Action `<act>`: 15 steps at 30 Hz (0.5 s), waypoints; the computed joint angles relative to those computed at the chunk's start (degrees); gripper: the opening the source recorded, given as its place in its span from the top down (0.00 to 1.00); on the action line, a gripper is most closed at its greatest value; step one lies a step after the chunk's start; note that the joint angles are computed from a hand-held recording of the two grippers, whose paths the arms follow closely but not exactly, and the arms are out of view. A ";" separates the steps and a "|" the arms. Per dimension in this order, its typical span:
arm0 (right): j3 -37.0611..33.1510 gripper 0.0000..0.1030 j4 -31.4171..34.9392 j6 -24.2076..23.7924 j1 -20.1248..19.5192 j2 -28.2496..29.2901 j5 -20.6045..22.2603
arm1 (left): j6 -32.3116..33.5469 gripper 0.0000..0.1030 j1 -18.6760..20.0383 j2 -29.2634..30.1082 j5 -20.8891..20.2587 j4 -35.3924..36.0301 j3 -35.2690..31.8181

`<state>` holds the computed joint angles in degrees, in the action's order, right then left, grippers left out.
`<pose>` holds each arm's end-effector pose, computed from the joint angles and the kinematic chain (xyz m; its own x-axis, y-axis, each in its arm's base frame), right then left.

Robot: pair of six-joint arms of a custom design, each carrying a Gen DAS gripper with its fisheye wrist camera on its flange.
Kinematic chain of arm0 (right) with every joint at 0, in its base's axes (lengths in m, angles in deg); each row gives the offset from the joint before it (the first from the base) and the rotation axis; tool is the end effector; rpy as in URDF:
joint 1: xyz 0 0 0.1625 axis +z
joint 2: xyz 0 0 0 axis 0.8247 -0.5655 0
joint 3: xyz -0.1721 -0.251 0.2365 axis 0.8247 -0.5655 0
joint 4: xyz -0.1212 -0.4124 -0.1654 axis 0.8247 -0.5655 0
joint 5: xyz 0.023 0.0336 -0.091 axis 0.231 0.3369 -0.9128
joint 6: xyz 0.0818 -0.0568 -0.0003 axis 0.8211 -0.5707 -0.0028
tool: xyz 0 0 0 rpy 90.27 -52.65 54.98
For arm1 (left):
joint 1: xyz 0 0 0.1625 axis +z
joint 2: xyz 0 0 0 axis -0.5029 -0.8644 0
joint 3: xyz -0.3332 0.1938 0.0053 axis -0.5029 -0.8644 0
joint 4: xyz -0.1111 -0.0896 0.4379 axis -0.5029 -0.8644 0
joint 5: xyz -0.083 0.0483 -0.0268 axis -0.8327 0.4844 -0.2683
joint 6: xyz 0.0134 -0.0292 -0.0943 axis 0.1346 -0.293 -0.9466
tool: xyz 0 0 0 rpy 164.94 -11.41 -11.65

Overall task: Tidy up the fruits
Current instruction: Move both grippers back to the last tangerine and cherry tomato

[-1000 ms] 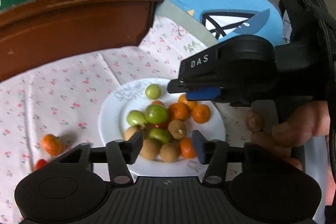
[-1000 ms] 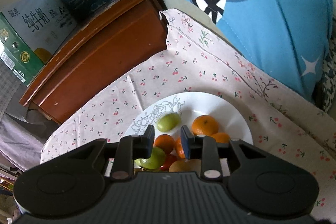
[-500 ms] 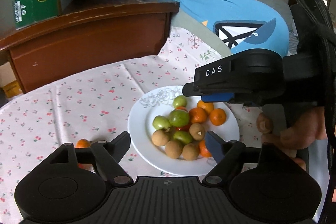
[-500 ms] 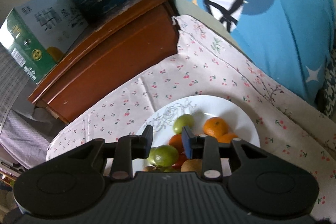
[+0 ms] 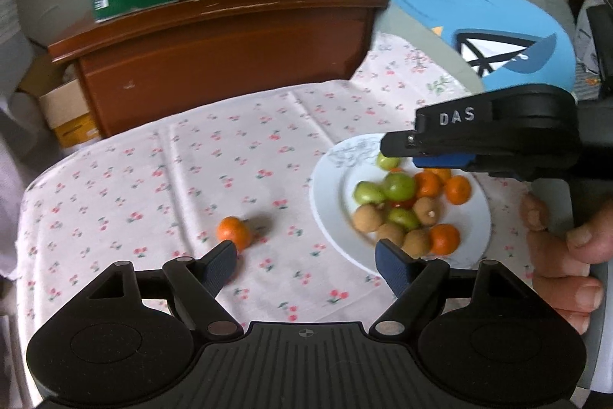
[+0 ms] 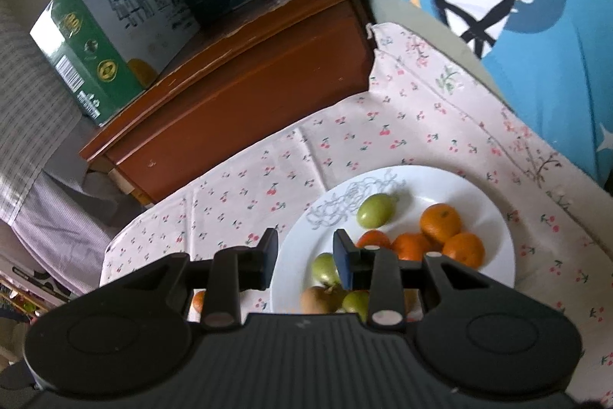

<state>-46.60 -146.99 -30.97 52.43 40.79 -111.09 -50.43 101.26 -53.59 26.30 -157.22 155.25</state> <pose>0.3849 -0.8678 0.0092 -0.9469 -0.1103 0.3020 -0.2814 0.7384 -0.6128 -0.0672 -0.7917 0.3405 -0.7327 0.1611 -0.6612 0.5487 0.7146 -0.4339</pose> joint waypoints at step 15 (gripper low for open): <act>-1.60 0.68 2.34 -4.45 0.81 1.69 2.07 | -4.26 0.18 1.32 -0.82 4.05 -0.05 -2.43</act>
